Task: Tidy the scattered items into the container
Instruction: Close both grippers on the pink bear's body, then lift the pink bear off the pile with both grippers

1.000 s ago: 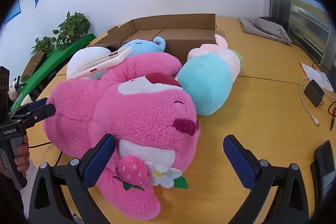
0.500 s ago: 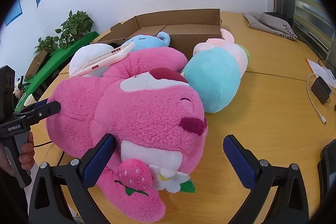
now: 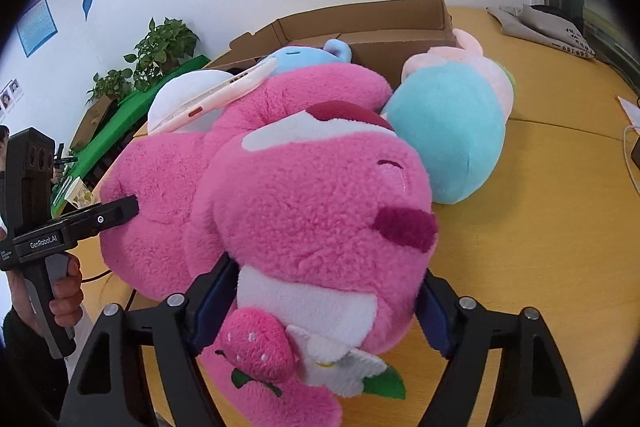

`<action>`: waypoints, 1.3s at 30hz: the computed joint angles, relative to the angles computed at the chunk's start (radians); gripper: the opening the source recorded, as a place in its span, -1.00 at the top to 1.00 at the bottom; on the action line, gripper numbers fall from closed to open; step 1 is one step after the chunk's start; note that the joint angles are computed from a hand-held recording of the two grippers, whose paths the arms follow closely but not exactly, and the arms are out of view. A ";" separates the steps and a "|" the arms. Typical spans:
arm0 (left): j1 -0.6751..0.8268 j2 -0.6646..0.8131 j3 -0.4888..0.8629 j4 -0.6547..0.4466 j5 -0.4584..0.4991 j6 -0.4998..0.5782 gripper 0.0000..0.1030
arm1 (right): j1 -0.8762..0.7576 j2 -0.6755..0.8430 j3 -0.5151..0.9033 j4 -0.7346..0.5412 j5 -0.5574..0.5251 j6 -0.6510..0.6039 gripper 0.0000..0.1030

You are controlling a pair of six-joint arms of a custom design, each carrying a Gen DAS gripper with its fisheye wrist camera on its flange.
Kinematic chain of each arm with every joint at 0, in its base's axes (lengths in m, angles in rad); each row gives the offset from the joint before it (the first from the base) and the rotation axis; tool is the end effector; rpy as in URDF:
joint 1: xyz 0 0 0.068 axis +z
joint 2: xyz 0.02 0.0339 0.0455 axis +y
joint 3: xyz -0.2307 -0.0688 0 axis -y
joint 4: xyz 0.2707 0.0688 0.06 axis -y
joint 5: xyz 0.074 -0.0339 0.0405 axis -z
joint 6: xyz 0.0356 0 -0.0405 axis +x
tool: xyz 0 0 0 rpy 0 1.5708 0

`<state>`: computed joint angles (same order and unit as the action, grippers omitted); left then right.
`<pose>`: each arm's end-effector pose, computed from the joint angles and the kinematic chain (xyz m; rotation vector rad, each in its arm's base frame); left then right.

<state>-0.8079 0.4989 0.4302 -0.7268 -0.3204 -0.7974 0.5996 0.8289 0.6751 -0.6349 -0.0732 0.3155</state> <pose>0.1235 -0.1130 0.1882 -0.1427 2.3507 -0.4262 0.1785 0.1252 0.2237 -0.3788 2.3907 0.5203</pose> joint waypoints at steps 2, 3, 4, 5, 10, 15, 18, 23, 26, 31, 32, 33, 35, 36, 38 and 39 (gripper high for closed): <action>-0.016 -0.021 0.002 -0.018 -0.012 0.001 -0.18 | 0.019 -0.026 -0.008 0.004 0.016 0.014 -0.26; -0.022 -0.034 0.002 -0.027 -0.014 0.001 -0.08 | 0.039 -0.047 -0.012 0.000 0.036 0.013 -0.17; -0.028 -0.053 0.003 -0.039 -0.013 0.001 -0.03 | 0.064 -0.069 -0.014 -0.006 0.061 0.011 -0.14; -0.033 -0.075 0.003 -0.056 -0.010 -0.002 0.06 | 0.089 -0.090 -0.015 -0.013 0.087 0.008 -0.08; -0.162 -0.181 0.048 -0.190 -0.103 -0.091 0.09 | 0.201 -0.211 0.004 -0.073 0.186 0.020 -0.03; -0.426 -0.160 0.188 -0.361 -0.345 -0.256 0.09 | 0.255 -0.299 0.048 -0.122 0.214 0.022 -0.03; -0.591 -0.074 0.305 -0.474 -0.512 -0.369 0.09 | 0.289 -0.336 0.079 -0.133 0.238 0.029 -0.03; -0.467 -0.031 0.427 -0.396 -0.492 -0.133 0.10 | 0.264 -0.315 0.161 -0.096 0.242 -0.008 -0.03; -0.162 -0.016 0.464 -0.215 -0.264 0.178 0.10 | 0.169 -0.225 0.236 -0.038 0.184 -0.056 -0.03; 0.348 0.242 0.615 0.001 0.179 0.510 0.09 | -0.035 0.035 0.392 0.122 0.032 -0.122 -0.03; 0.418 0.319 0.660 0.033 0.240 0.552 0.09 | -0.067 0.105 0.436 0.150 0.010 -0.127 -0.03; 0.475 0.393 0.705 0.060 0.291 0.581 0.09 | -0.097 0.175 0.481 0.174 -0.011 -0.130 -0.03; 0.578 0.580 0.833 0.102 0.386 0.632 0.10 | -0.159 0.349 0.604 0.225 -0.059 -0.126 -0.03; 0.612 0.665 0.897 0.115 0.417 0.649 0.10 | -0.185 0.445 0.682 0.237 -0.077 -0.123 -0.03; 0.677 0.851 1.051 0.120 0.478 0.675 0.10 | -0.228 0.617 0.833 0.245 -0.114 -0.113 -0.03; 0.700 0.939 1.130 0.111 0.500 0.683 0.10 | -0.246 0.712 0.927 0.234 -0.128 -0.108 -0.03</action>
